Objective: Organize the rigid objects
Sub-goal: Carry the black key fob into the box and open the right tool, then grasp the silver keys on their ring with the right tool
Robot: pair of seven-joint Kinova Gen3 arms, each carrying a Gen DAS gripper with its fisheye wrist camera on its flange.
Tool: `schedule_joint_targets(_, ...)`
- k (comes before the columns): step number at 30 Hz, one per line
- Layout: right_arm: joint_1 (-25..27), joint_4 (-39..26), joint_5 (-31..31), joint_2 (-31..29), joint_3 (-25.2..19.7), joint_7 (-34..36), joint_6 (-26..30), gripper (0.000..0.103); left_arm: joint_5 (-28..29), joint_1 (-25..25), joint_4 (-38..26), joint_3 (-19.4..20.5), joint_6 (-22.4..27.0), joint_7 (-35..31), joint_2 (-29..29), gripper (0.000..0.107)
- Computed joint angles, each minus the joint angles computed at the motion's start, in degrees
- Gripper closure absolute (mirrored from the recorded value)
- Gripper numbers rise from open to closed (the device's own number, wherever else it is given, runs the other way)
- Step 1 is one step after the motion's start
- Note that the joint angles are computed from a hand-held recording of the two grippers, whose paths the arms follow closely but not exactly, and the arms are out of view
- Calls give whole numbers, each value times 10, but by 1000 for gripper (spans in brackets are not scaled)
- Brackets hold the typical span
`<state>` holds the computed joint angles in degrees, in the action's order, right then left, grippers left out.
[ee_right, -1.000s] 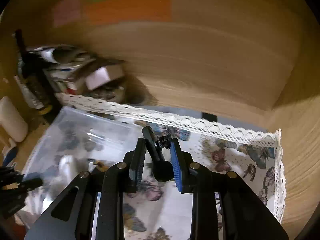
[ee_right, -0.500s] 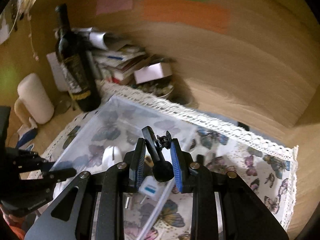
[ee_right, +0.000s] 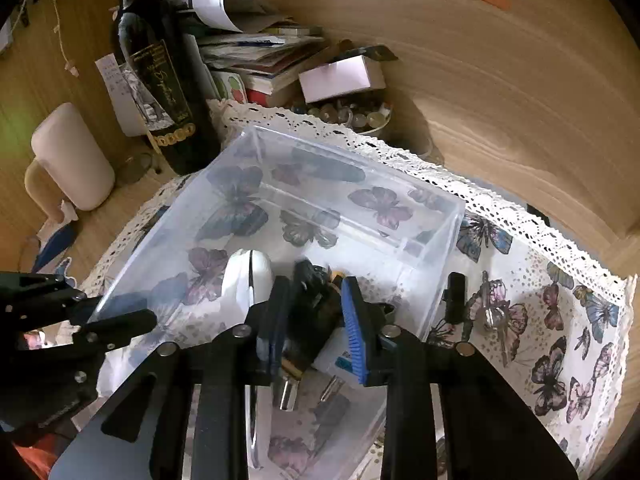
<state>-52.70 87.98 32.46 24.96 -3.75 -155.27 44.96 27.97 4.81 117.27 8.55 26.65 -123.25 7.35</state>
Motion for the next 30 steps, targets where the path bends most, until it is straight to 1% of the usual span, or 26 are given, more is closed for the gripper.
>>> schedule_joint_targets(2,-13,5,10,-7,12,-13,1,68,-1,1,0,0,-1,1,0,99)
schedule_joint_targets(4,-19,14,34,-16,11,-35,7,64,-3,2,0,-1,0,4,0,99)
schedule_joint_targets(7,-27,28,64,-34,11,-68,13,62,-8,4,1,-1,-3,9,-1,99)
schedule_joint_targets(11,-23,41,97,-57,0,-100,33,58,-9,5,3,0,-7,11,-2,99)
schedule_joint_targets(16,-11,56,134,-83,-14,-146,74,58,-12,8,5,1,-10,16,-3,99)
schedule_joint_targets(20,1,61,153,-91,-28,-166,117,58,-8,6,5,1,-8,13,-3,99)
schedule_joint_targets(22,12,66,152,-94,-34,-171,128,58,-4,4,5,2,-6,9,-3,99)
schedule_joint_targets(25,34,73,137,-91,-39,-173,124,58,-4,5,5,1,-6,8,-3,99)
schedule_joint_targets(30,73,85,92,-78,-39,-148,86,58,-1,4,4,1,-4,7,-3,99)
